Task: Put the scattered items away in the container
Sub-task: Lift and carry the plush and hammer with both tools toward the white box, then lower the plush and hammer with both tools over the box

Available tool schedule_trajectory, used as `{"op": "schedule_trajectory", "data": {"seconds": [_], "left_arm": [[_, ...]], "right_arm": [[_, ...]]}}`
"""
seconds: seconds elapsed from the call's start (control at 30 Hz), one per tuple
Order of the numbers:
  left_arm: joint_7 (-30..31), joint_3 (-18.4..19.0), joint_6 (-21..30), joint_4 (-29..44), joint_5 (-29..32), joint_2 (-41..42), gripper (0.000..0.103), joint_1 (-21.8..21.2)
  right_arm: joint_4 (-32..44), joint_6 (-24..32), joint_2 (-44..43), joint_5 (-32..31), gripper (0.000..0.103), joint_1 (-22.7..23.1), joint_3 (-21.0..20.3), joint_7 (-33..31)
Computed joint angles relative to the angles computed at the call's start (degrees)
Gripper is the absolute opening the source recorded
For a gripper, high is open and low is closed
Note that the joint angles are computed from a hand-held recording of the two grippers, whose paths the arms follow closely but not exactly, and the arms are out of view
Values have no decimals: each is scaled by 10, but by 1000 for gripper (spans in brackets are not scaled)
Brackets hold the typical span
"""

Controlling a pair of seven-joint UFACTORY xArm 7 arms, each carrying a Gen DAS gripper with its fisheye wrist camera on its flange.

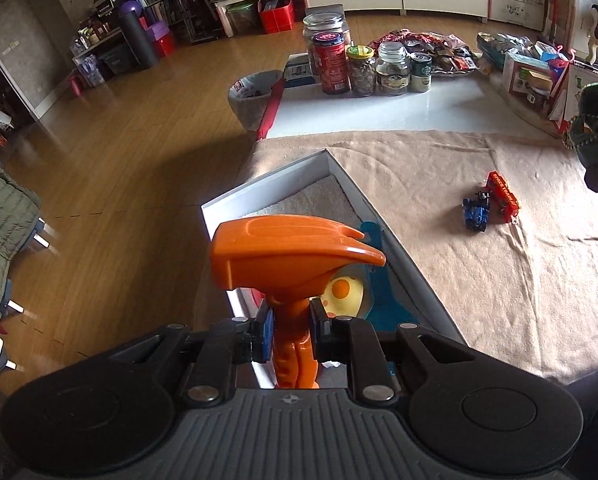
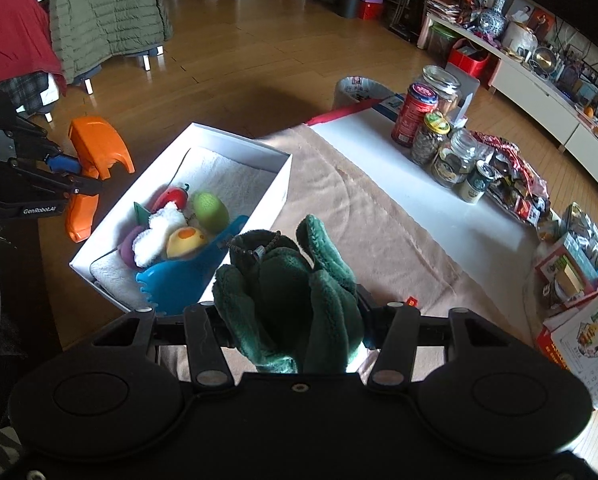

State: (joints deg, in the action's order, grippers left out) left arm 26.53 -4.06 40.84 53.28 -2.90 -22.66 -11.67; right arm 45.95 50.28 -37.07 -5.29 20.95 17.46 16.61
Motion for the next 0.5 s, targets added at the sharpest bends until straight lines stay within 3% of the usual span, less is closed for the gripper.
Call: {"op": "schedule_trajectory", "data": {"seconds": [0.23, 0.5], "left_arm": [[42, 15, 32, 8, -17, 14, 18, -3], [85, 19, 50, -21, -36, 8, 18, -3]], "right_arm": [[57, -18, 69, 18, 52, 17, -1, -15], [63, -47, 132, 60, 52, 52, -8, -25]]}}
